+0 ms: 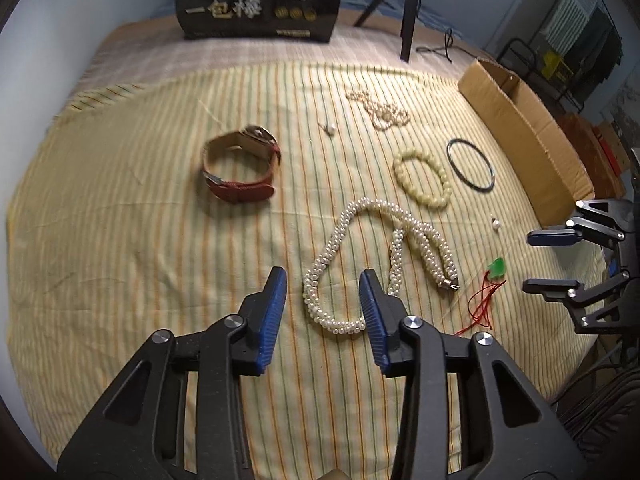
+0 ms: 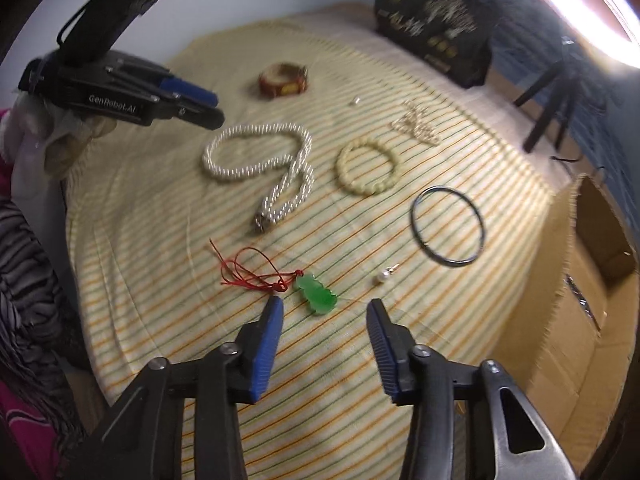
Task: Organize jewelry
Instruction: 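Close the left tool on the white pearl necklace while the right tool grasps the green jade pendant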
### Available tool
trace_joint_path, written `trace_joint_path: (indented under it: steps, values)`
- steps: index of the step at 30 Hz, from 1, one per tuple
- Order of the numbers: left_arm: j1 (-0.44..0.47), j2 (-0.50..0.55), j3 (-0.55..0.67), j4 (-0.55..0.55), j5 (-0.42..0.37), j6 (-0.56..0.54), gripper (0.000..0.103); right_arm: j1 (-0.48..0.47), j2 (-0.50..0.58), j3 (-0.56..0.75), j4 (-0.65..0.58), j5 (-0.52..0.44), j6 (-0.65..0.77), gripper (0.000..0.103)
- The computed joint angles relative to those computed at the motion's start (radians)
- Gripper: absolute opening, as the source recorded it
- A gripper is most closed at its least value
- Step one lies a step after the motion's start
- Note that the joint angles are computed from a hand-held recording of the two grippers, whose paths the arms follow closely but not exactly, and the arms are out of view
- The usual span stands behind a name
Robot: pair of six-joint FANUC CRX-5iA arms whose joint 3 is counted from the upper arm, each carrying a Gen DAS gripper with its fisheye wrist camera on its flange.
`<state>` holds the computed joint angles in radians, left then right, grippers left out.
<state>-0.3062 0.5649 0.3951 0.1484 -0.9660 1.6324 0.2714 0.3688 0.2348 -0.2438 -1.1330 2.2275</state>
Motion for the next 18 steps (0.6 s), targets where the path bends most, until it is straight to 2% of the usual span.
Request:
trace_joint_path:
  steps: [5, 18]
  values:
    - [0.0, 0.034, 0.026, 0.002, -0.019, -0.004, 0.037, 0.003, 0.044, 0.033, -0.001, -0.032, 0.028, 0.039]
    - [0.0, 0.085, 0.073, -0.008, -0.028, 0.001, 0.031, -0.01, 0.096, 0.074, -0.043, -0.026, 0.031, 0.034]
